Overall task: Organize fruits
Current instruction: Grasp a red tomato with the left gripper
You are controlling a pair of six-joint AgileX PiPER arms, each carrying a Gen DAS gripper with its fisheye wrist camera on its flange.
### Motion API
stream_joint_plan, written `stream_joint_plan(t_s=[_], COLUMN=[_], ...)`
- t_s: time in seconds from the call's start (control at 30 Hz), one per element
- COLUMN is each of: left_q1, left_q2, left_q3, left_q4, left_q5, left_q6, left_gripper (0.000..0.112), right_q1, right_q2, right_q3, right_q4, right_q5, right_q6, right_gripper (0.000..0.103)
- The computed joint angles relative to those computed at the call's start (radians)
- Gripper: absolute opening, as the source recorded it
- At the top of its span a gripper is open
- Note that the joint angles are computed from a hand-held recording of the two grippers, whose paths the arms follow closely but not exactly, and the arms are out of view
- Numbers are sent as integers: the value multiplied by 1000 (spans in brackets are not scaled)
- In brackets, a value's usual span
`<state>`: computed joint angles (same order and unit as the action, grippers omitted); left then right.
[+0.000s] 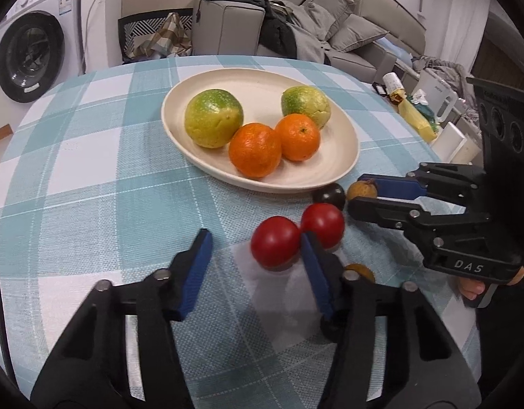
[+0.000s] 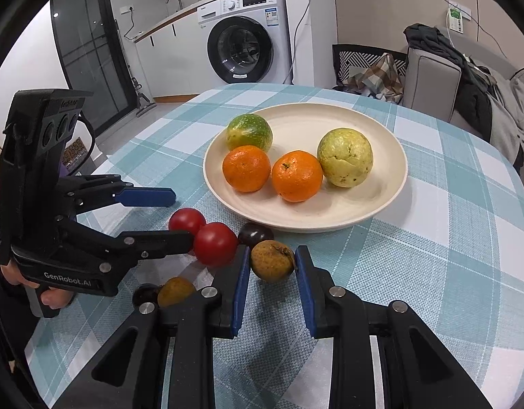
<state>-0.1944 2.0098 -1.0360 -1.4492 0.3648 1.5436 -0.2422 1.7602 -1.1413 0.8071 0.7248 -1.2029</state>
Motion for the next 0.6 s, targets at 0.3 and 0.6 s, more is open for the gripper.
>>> stream_joint_plan(t_s=[0.3,0.6], left_q1=[4,23], left_q2=[-4,-62], left_q3=[5,80], left_q4=[-2,-271], left_q5=[44,77], left_q6=[20,299], left_gripper=[26,26], right_q1=[-5,-27], right_q2=[0,-10], right_q3=[2,9], right_q4=[7,76], right_q5=[0,-17], right_q6=[-4,-38], right_gripper=[28,28])
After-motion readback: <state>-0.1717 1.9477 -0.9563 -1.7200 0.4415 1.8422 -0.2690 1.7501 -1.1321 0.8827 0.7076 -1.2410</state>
